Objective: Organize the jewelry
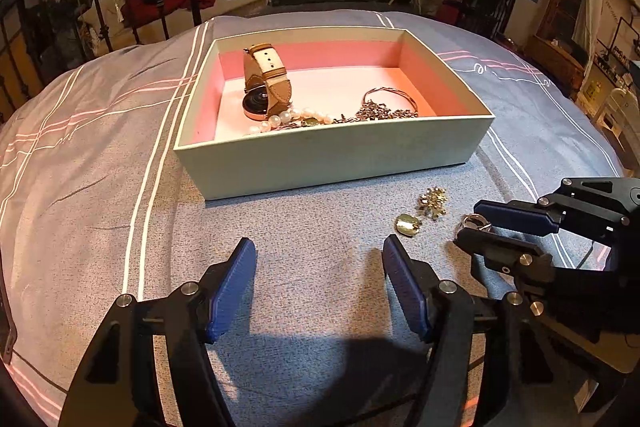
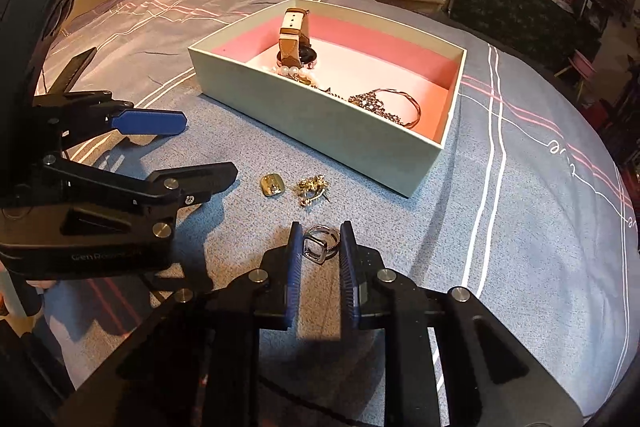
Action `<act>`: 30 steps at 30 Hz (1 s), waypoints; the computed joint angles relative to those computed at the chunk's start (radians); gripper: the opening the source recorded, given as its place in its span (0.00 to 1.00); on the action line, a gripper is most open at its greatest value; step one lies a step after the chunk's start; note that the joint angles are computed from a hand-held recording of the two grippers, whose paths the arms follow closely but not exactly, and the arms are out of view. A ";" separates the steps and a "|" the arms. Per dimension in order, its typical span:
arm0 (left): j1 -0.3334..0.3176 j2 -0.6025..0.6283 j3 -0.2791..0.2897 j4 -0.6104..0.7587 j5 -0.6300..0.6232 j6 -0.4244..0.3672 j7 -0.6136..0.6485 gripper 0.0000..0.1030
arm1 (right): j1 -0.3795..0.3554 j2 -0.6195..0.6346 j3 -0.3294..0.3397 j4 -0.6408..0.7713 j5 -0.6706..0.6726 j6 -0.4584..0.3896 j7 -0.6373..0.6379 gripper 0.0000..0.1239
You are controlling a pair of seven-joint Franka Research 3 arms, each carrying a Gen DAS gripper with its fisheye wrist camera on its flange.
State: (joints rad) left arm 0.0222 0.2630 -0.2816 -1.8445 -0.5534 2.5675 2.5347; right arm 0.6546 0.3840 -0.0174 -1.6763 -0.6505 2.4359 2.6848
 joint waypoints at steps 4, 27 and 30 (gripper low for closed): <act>-0.011 -0.004 -0.013 -0.011 0.002 0.008 0.039 0.63 | 0.002 -0.031 -0.002 -0.044 -0.012 0.000 0.041 0.16; 0.002 -0.003 0.001 0.032 -0.020 -0.013 0.015 0.13 | 0.004 0.004 0.003 0.036 -0.029 0.025 -0.004 0.16; 0.001 -0.006 0.002 0.027 -0.019 -0.012 0.015 0.13 | 0.011 0.014 0.000 0.052 -0.025 0.025 -0.016 0.16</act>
State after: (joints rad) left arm 0.0230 0.2565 -0.2794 -1.8179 -0.5719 2.5557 2.5498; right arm 0.6656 0.3980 -0.0175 -1.6247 -0.6756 2.4607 2.6684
